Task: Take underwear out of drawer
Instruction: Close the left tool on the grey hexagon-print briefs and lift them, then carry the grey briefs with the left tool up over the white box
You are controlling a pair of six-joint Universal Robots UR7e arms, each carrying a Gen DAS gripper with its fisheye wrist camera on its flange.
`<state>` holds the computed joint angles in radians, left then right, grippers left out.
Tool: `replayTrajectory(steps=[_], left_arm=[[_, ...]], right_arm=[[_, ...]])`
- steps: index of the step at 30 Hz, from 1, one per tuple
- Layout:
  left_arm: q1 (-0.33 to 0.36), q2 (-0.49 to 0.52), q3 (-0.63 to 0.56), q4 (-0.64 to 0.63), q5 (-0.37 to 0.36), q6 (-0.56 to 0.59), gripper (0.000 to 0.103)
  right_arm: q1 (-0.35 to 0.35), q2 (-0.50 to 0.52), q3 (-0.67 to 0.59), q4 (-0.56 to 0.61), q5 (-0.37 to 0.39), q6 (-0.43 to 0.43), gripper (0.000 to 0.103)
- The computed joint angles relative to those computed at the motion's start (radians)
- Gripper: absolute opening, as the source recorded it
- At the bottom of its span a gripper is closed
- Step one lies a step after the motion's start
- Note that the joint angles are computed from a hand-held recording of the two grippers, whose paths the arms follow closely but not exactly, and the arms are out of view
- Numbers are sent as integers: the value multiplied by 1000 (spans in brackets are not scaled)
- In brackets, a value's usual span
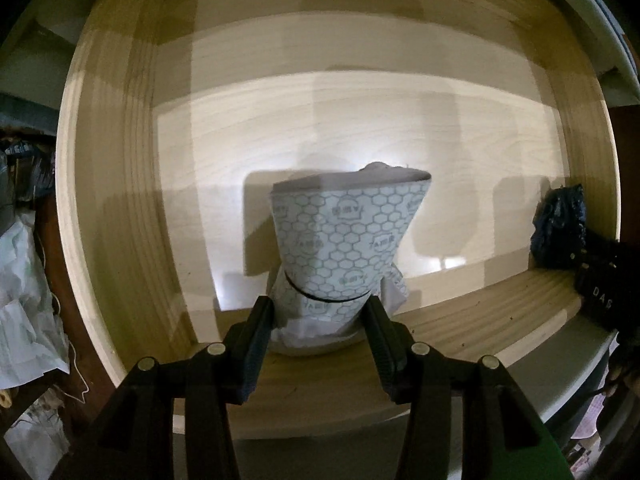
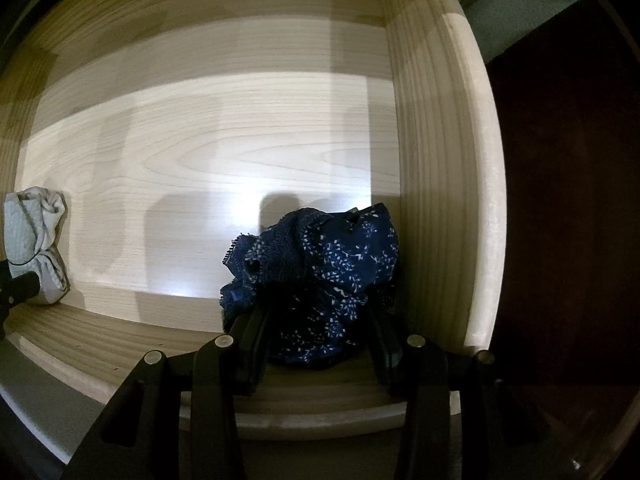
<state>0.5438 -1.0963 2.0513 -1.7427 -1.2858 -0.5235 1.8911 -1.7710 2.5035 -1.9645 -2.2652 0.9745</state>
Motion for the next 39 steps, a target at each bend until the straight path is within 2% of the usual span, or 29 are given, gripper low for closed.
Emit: replayTrajectory(steps=[7,9,11,12,16,21,23,26,31,33,34,39], left_arm=[[-34,-26,9,-23,46,22,52],[-51,-20,10,-28,48,22,59],[-45,-5,-3,-31,46,26,59],[-65,-2,-16,-13,30,6,59],[-44,19,-31,4,38,-7,59],[-18,71,-69,8,11,-44,59],[-4,58,-66,20,9,-58,61],[0,74,-74,16,2,-73,61],[-11,80,-66,-4,0,-88,55],[-20,51,-47,-5,4,-98,52],[-9,26,1,-33,15,-90,52],[-34,-18,23,-1,36,-127,49]], right_arm=[[-1,1,-1,1,0,-1,40],[0,1,-1,0,0,1,40],[-1,1,-2,1,0,0,40],[-1,0,-2,2,0,0,40],[-1,0,-3,3,1,1,40],[0,0,-5,8,2,3,41],[0,0,-7,12,3,4,41],[0,0,-9,15,4,4,41],[-2,3,-13,24,10,1,41],[0,5,-16,28,12,4,41],[1,5,-16,30,12,5,41],[1,7,-19,32,13,6,41]])
